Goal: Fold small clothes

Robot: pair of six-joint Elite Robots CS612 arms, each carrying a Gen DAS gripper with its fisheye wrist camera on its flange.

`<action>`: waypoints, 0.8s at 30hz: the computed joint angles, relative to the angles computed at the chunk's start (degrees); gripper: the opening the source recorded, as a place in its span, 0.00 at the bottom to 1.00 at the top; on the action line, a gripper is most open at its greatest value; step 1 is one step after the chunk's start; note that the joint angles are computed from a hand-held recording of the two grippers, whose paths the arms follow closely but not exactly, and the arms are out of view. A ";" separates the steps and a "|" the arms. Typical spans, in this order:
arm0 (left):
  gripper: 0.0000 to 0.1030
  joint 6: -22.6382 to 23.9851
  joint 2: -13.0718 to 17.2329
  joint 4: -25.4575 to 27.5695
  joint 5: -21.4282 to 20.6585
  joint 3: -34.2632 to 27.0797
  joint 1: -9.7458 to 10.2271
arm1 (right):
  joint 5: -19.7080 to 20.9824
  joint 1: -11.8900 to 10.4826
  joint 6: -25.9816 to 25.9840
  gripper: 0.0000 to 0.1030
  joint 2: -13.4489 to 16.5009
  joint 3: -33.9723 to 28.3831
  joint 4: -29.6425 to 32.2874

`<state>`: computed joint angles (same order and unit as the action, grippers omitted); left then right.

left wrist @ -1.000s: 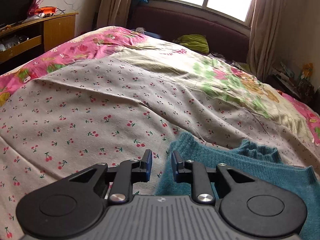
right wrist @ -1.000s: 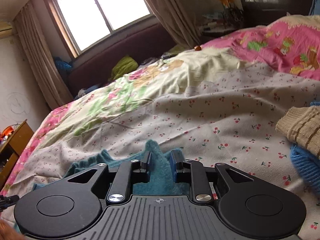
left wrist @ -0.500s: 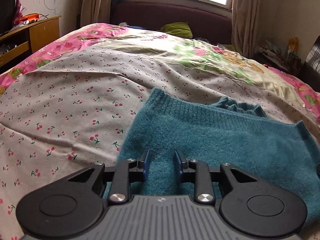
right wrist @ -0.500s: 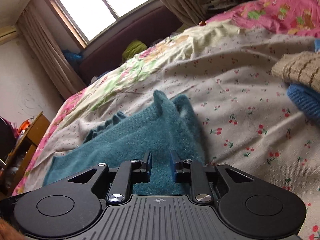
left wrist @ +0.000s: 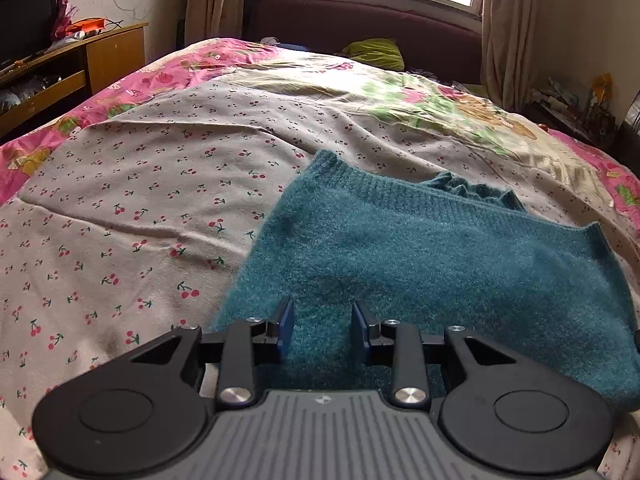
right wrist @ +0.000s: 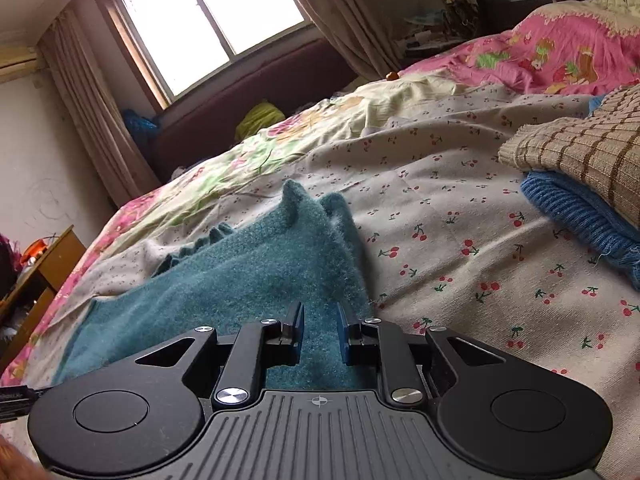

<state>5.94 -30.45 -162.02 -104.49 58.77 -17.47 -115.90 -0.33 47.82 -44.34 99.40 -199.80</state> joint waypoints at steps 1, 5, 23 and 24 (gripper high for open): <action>0.42 0.88 -0.02 0.00 1.13 0.27 -0.22 | 0.82 -0.24 0.48 0.17 -0.05 0.15 0.26; 0.42 1.10 -1.00 -0.73 3.79 2.09 -0.80 | 2.70 -0.61 1.97 0.19 -0.23 1.13 -1.93; 0.42 0.87 -5.99 1.39 6.51 8.82 -3.36 | 9.85 -1.99 3.67 0.18 -1.11 3.50 -4.39; 0.42 0.97 -6.13 1.31 6.56 9.11 -3.46 | 10.41 -2.18 4.27 0.18 -1.15 3.67 -4.50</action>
<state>6.90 -36.58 -160.71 -97.93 67.88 -20.93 -105.48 -2.50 52.09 -45.50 103.07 -204.29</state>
